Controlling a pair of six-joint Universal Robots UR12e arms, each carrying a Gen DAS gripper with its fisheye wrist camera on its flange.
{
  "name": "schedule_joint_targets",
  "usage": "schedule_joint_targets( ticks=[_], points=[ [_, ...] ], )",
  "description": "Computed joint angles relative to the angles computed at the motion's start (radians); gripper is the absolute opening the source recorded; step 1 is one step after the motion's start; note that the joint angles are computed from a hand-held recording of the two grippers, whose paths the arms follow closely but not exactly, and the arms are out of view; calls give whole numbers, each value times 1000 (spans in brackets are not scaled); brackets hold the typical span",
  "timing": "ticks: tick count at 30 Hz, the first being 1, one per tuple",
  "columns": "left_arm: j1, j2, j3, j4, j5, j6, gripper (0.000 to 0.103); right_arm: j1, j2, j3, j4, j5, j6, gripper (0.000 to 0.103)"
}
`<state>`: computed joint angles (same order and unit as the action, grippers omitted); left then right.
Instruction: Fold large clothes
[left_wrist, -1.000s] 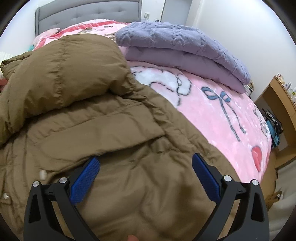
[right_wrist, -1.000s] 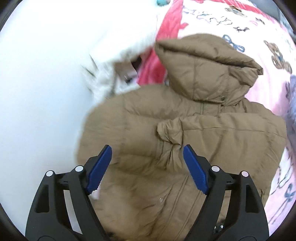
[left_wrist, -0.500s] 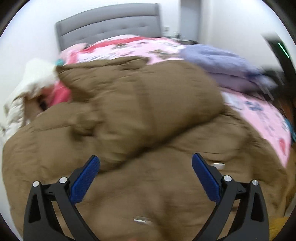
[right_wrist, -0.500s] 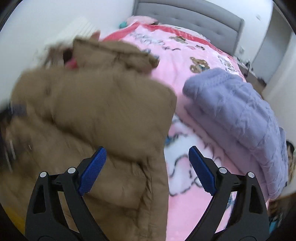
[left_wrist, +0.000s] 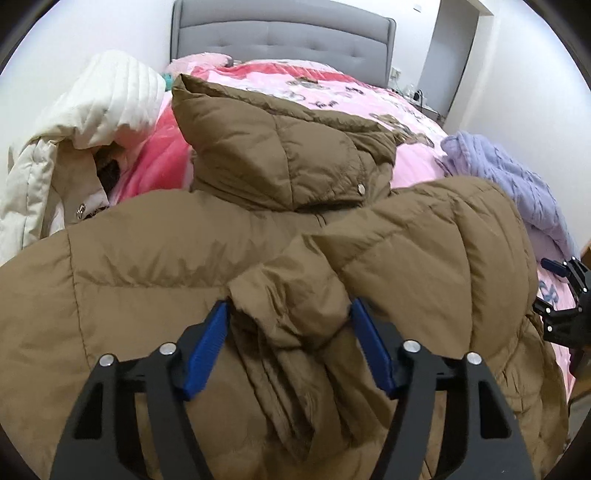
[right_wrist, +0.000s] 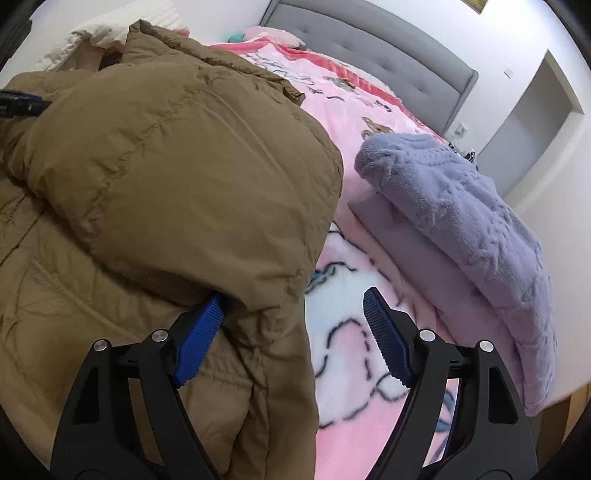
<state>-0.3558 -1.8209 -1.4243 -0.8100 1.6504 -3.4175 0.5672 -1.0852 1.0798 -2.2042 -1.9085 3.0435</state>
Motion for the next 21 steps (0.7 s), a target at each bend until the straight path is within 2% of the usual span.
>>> schedule_joint_targets(
  ticks=[1, 2, 5, 6, 7, 8, 11, 13, 15, 16, 17, 18, 19, 21],
  points=[
    [2, 0, -5, 12, -10, -11, 61, 0, 1, -2, -2, 4, 4, 73],
    [3, -3, -4, 17, -10, -24, 48, -1, 1, -2, -9, 10, 5, 72],
    [4, -8, -1, 14, -11, -59, 39, 1, 7, 1, -22, 16, -18, 69],
    [2, -11, 6, -2, -10, -65, 38, 1, 6, 15, -53, 22, -46, 69],
    [0, -16, 17, -26, -7, -67, 34, 2, 3, 33, -95, 29, -81, 64],
    [-4, -22, 31, -51, 2, -63, 30, 3, 1, 43, -113, 37, -108, 51],
    [-18, -30, 60, -62, 80, -66, 16, 9, 6, 45, -117, 52, -225, 23],
    [-17, -33, 88, -76, 112, -84, 14, 13, 8, 40, -126, 52, -292, 13],
    [-5, -36, 117, -99, 95, -100, 14, 13, 7, 28, -128, 41, -317, 9],
    [-1, -41, 137, -116, 99, -106, 7, 11, 5, 24, -124, 38, -312, 6],
    [-4, -50, 162, -149, 144, -110, 0, 8, 6, 12, -101, 10, -282, 5],
    [-1, -62, 198, -213, 173, -108, 0, 5, 5, 4, -73, -11, -242, 5],
    [5, -72, 221, -259, 160, -112, 0, -11, 3, -13, -7, 10, -160, 5],
    [28, -73, 225, -277, 76, -139, 0, -48, -1, -36, 84, 118, -15, 5]
  ],
)
